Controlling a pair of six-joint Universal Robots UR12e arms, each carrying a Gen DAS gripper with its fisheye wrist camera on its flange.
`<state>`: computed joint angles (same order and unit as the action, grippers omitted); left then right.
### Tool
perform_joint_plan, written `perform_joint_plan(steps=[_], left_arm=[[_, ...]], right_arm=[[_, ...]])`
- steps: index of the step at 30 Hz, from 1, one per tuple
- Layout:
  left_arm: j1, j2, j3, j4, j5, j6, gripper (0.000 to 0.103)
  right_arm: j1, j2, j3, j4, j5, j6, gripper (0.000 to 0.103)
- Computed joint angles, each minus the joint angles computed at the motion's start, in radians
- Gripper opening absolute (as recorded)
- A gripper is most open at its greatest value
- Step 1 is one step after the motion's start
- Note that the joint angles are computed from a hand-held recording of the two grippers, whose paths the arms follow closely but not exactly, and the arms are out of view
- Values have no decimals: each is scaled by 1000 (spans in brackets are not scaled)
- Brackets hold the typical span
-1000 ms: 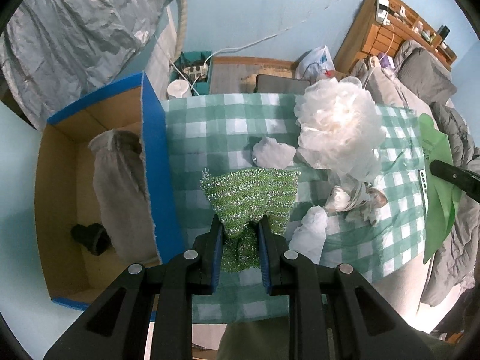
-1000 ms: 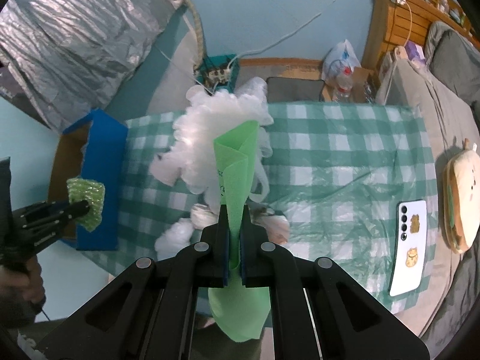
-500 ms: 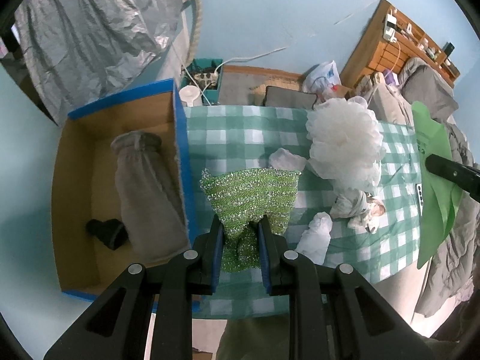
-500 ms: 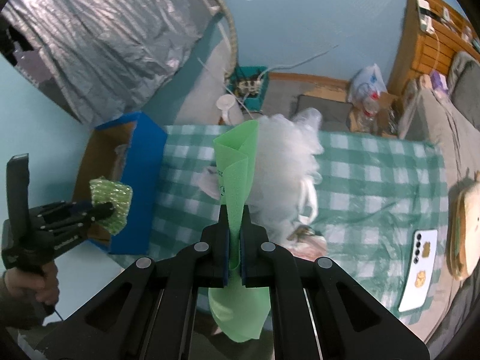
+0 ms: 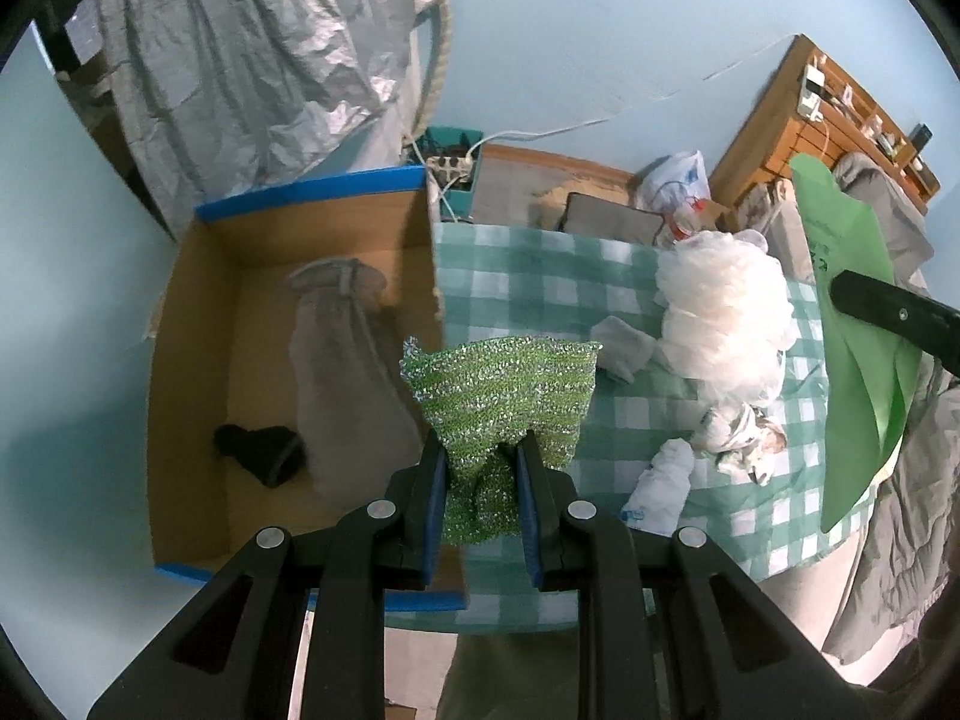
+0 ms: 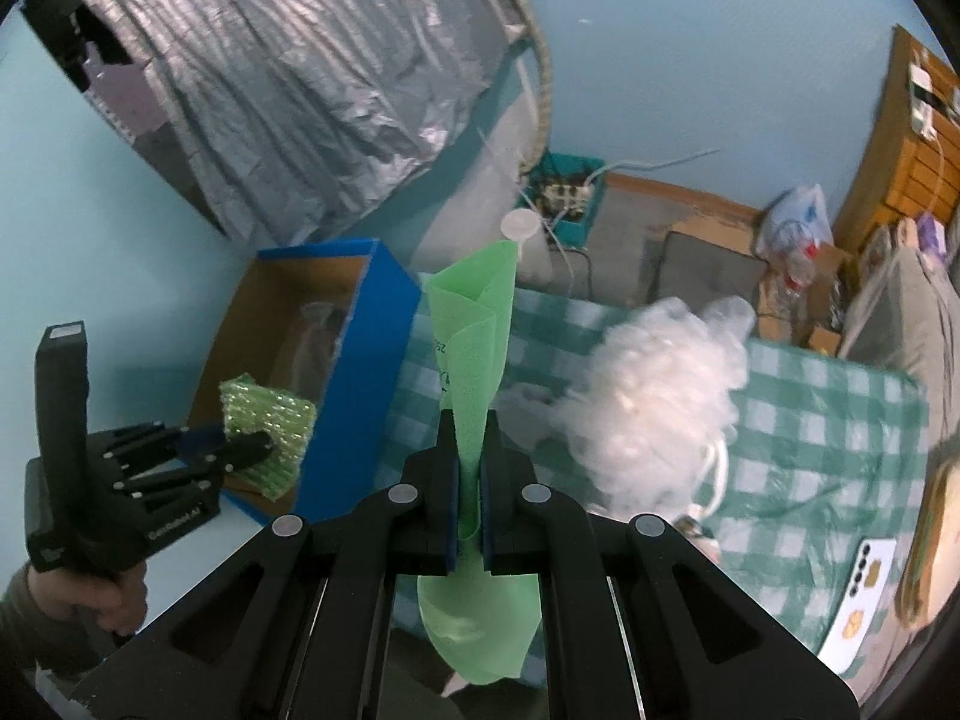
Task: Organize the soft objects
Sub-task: 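Carry the foam sheet and scrubber with both grippers over the cardboard box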
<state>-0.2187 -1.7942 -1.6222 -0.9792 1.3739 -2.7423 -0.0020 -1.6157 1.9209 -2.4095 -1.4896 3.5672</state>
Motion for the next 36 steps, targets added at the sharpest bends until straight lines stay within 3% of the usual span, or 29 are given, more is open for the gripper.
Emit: perform_joint_plan(steps=[14, 36], left_arm=[[45, 3, 3, 28, 4, -52, 21], [116, -35, 38, 49, 40, -99, 21]], right_arm=[[44, 102, -105, -13, 59, -76, 5], [113, 292, -293, 19, 127, -122, 5]])
